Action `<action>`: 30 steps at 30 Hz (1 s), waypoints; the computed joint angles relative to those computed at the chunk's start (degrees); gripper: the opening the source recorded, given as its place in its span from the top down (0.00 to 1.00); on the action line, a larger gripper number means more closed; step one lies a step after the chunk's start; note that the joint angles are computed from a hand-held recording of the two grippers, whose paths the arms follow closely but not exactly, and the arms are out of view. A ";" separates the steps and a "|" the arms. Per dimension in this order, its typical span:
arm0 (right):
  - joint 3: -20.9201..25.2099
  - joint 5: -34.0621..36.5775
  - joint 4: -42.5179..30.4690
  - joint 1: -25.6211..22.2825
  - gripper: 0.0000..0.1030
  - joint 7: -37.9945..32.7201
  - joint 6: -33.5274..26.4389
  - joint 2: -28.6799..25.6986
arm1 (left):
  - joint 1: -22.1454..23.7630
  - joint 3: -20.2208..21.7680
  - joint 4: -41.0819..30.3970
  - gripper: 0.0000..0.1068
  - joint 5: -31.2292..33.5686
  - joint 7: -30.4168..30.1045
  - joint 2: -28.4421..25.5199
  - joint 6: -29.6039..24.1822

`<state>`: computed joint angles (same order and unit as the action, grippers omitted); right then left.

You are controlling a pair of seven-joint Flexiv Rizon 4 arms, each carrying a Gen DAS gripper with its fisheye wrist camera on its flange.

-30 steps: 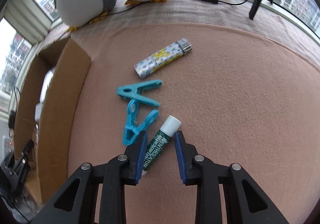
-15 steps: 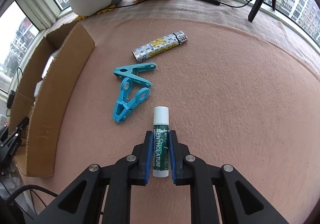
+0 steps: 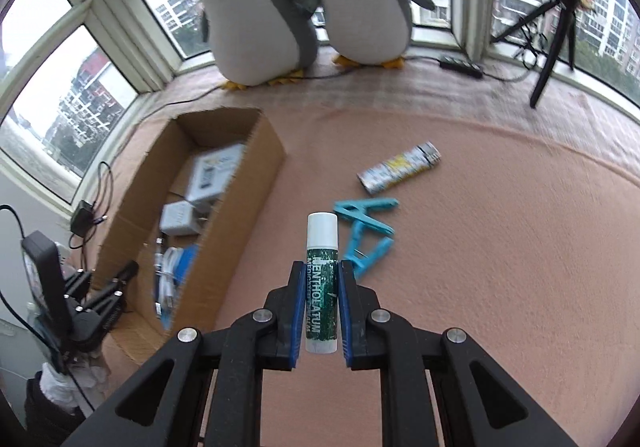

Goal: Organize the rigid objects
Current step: 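Carry the green tube with the right gripper into the box and release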

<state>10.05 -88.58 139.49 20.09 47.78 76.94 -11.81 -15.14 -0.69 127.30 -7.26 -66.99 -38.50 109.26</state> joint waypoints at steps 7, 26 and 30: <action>-0.52 1.45 -7.27 2.17 0.87 -5.74 -0.23 -3.53 | 0.00 0.05 -0.03 0.76 0.12 -0.07 -0.01 -0.02; -5.93 12.26 -21.73 10.47 0.87 -22.04 2.25 -15.26 | 0.10 0.00 -0.03 0.76 0.24 -0.17 -0.03 0.03; -7.45 15.56 -22.87 12.47 0.87 -25.24 2.34 -16.35 | 0.04 0.02 0.03 0.76 0.25 -0.20 -0.04 0.09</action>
<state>2.60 -73.02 116.62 32.56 22.54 79.29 -28.16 -15.10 -0.67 127.33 -7.01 -67.19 -38.54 109.36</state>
